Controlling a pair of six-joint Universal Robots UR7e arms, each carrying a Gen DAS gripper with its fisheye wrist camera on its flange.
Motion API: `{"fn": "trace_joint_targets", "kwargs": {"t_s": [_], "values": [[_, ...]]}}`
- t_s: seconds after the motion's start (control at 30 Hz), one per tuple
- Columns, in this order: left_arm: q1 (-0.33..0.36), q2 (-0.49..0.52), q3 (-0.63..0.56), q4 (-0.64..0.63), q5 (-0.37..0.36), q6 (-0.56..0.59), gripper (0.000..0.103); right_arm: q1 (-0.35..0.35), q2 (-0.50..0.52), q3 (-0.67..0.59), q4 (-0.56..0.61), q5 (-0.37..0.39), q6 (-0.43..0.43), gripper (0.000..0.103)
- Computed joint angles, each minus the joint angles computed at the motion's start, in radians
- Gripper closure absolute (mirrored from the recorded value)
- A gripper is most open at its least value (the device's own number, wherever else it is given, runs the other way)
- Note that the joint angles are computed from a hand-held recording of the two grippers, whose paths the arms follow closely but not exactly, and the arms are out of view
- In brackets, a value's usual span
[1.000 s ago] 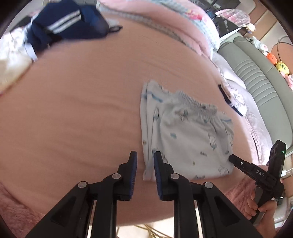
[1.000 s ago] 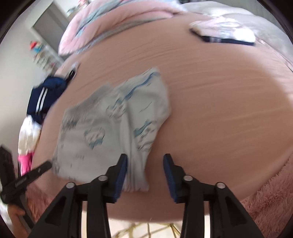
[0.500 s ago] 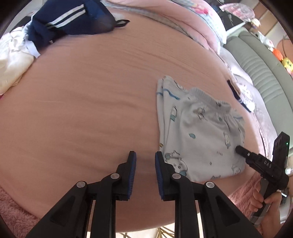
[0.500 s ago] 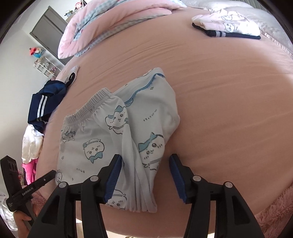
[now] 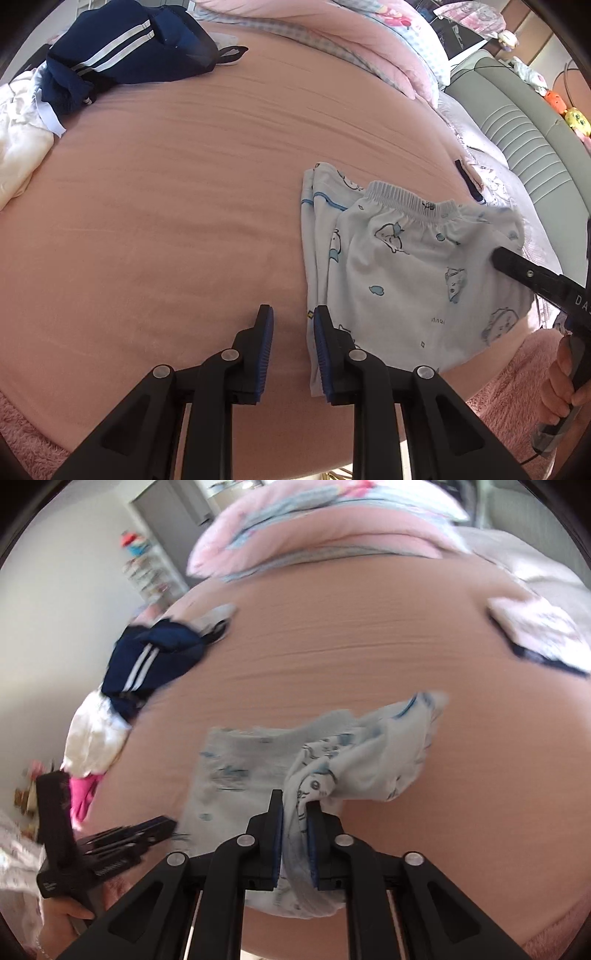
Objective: Fold clothes
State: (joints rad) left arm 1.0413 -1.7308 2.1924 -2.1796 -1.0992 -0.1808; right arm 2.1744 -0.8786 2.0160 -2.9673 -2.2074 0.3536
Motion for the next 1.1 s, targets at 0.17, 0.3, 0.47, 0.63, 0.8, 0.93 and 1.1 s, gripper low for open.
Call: {"fn": "trace_joint_targets", "kwargs": {"t_s": [0.17, 0.3, 0.47, 0.63, 0.8, 0.93, 1.1], "values": [[0.016, -0.024, 0.0, 0.012, -0.009, -0.005, 0.083, -0.007, 0.164, -0.169, 0.234, 0.047, 0.054, 0.059], [0.038, -0.049, 0.007, -0.047, -0.072, 0.003, 0.083, 0.037, 0.113, -0.103, 0.096, 0.088, 0.007, 0.049], [0.062, -0.067, 0.023, -0.147, -0.227, 0.063, 0.083, 0.07, 0.012, 0.014, -0.145, 0.15, -0.06, 0.048], [0.014, -0.043, 0.053, -0.143, -0.311, 0.129, 0.083, 0.045, -0.043, 0.133, -0.369, 0.072, 0.023, 0.048], [-0.014, 0.011, 0.062, -0.12, -0.321, 0.121, 0.083, -0.015, -0.083, 0.178, -0.185, -0.066, 0.166, 0.048], [-0.004, 0.028, 0.058, -0.154, -0.356, 0.101, 0.042, -0.032, -0.062, 0.179, -0.186, 0.031, 0.133, 0.048], [-0.004, 0.036, 0.051, -0.212, -0.369, 0.084, 0.031, -0.009, 0.005, 0.11, -0.146, 0.086, 0.046, 0.048]]}}
